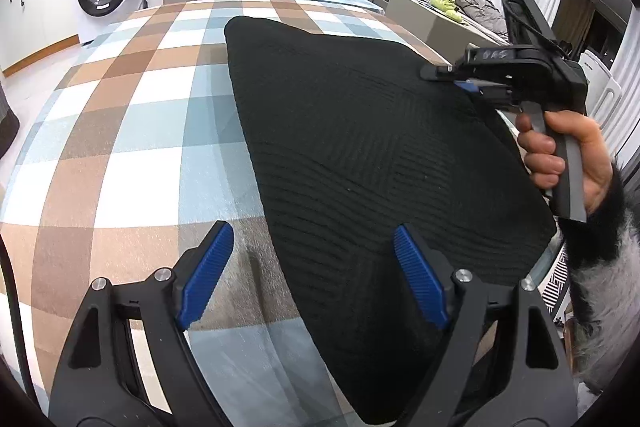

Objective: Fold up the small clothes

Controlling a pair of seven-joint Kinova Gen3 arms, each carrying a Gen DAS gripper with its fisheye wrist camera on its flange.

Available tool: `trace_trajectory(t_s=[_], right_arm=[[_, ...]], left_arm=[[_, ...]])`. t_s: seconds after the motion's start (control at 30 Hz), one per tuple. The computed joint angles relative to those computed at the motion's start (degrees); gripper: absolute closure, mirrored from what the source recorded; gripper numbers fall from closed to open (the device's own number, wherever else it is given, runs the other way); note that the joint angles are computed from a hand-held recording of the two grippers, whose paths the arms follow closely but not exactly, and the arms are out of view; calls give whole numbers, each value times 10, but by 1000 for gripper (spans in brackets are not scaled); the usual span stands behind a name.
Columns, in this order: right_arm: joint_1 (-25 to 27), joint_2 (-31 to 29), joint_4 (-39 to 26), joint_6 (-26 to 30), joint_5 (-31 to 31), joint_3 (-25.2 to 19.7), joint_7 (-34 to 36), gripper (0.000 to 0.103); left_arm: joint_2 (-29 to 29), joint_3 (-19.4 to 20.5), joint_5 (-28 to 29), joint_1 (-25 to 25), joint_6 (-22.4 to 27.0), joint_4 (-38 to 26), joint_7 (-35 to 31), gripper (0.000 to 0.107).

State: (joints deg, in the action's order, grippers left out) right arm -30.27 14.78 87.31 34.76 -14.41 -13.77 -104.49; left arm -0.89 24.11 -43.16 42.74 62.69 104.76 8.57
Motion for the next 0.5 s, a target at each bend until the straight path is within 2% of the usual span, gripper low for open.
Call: trace_trajectory(t_s=[0.07, 0.17, 0.23, 0.3, 0.33, 0.4, 0.5], right_arm=[[-33, -27, 10, -32, 32, 18, 30, 92], [-112, -54, 36, -65, 82, 89, 28, 92], [-156, -37, 21, -40, 109, 140, -10, 90], [-164, -20, 4, 5, 102, 157, -32, 77], [-152, -22, 7, 19, 85, 150, -32, 74], [-105, -39, 30, 18, 39, 108, -4, 65], [-26, -83, 101, -7, -31, 31, 65, 64]], left_arm=[[-1, -1, -2, -2, 0, -1, -2, 27], [0, -3, -5, -3, 2, -2, -5, 27], [1, -7, 1, -7, -3, -1, -10, 27], [2, -10, 7, -11, -6, -1, -11, 27], [2, -11, 8, -12, -7, 0, -11, 27], [3, -11, 8, -13, -9, 2, -10, 27], [5, -12, 11, -14, -12, 3, -9, 27]])
